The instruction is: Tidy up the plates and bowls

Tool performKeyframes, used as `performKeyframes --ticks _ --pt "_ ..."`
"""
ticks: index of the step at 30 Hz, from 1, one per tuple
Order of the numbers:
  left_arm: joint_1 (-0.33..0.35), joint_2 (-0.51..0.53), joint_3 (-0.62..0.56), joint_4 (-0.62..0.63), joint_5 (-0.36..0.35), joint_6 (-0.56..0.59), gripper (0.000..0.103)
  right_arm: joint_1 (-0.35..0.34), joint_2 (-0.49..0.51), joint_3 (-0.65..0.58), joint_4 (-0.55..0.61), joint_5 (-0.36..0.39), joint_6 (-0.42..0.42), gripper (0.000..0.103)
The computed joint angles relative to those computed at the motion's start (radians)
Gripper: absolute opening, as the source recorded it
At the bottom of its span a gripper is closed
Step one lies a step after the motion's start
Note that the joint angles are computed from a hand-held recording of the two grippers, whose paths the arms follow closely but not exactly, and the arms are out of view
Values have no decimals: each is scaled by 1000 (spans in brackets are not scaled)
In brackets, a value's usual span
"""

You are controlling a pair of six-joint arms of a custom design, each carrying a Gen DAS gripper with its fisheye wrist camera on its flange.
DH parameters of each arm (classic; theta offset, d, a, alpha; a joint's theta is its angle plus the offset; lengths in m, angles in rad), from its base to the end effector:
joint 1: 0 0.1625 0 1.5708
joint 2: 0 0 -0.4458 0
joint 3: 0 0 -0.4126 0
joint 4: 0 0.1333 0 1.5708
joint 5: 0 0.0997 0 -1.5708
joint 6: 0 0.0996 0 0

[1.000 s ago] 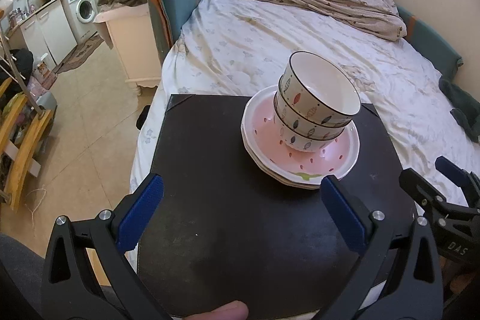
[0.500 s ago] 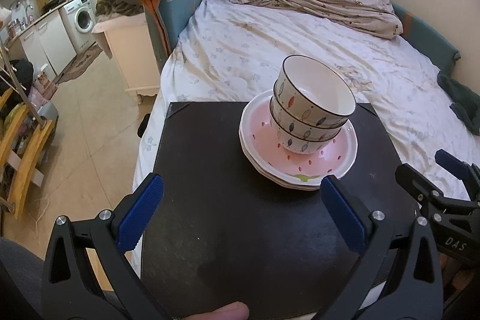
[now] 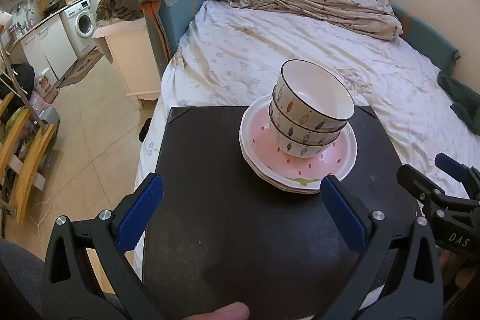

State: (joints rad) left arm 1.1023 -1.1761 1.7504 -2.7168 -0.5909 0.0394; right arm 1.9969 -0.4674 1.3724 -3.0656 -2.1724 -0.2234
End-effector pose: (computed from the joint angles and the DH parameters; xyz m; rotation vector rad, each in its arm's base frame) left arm -0.0925 -0.6612 0.3572 0.2143 2.1692 -0.8629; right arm 0.3930 -0.6797 0.0261 0.5705 -2.4280 0.8283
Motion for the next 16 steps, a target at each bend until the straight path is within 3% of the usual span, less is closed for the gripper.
performKeyframes --ticks 16 --pt "8 0 -9 25 -14 -29 103 -6 -9 3 7 7 41 103"
